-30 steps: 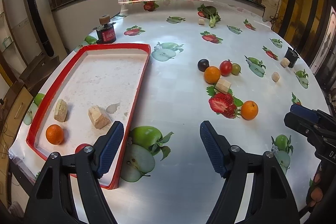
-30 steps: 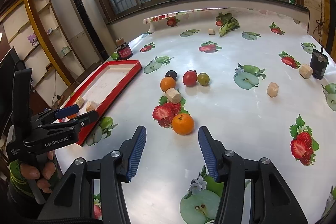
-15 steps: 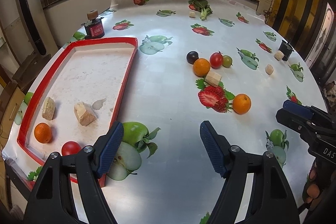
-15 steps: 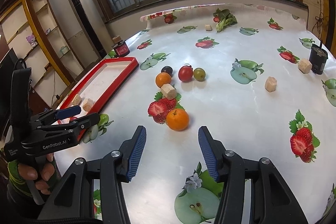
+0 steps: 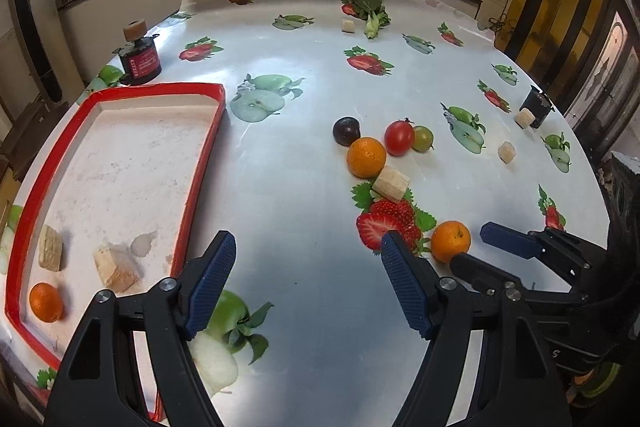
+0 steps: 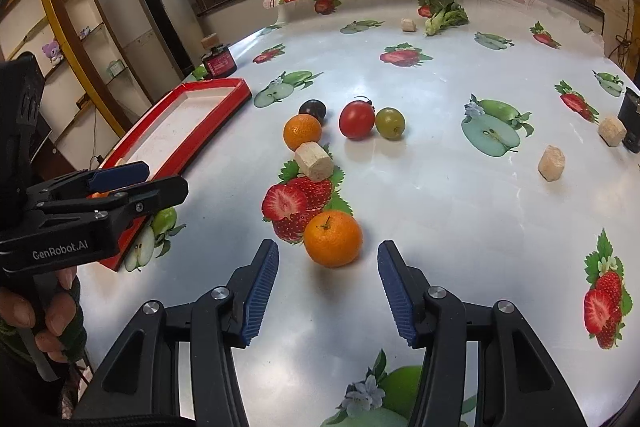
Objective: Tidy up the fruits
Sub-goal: 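Grasp an orange with the right gripper while the left grasps a wooden cube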
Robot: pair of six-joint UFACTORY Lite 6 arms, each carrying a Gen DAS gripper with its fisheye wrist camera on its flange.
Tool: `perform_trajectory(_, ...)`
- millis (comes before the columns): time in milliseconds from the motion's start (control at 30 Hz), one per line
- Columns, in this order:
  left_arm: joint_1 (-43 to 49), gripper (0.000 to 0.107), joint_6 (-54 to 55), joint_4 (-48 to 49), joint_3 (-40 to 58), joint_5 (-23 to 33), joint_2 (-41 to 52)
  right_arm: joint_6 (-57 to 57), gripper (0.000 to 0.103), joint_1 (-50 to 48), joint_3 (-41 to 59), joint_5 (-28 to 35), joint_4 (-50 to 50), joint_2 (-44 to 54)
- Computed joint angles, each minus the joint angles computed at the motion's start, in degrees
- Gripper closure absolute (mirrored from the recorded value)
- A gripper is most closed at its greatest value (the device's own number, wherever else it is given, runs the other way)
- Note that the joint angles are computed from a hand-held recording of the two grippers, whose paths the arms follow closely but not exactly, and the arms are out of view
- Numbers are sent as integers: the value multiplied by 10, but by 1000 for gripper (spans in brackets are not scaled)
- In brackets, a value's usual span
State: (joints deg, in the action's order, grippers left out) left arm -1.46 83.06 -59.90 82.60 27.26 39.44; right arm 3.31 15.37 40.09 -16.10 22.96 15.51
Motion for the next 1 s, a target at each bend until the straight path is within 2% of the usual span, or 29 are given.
perform_trajectory(233, -27, 32, -54, 44, 81, 35, 63, -26, 50, -14, 93, 18, -7, 97)
perform_trajectory(333, -44, 32, -101, 83, 127, 58, 99, 12, 67, -25, 108, 16, -55, 118)
perform_trajectory(400, -57, 32, -120, 95, 149, 69, 119, 85, 68, -37, 81, 8, -123, 95)
perform_trajectory(600, -108, 32, -200, 142, 220, 66, 180, 174, 68, -82, -57, -37, -190, -30)
perform_trajectory(700, -128, 33, -198, 138, 220, 29, 188, 196, 68, -104, -97, -37, -210, -75)
perform_trajectory(800, -132, 52, -201, 136, 225, 7, 190, 205, 68, -112, -119, -36, -219, -103)
perform_trajectory(867, -123, 79, -194, 134, 232, 27, 192, 205, 68, -114, -127, -34, -220, -118)
perform_trajectory(933, -110, 80, -178, 123, 234, 60, 192, 203, 68, -111, -134, -32, -216, -131)
perform_trajectory(1000, -105, 80, -138, 100, 186, 36, 163, 189, 68, -105, -139, -29, -199, -143)
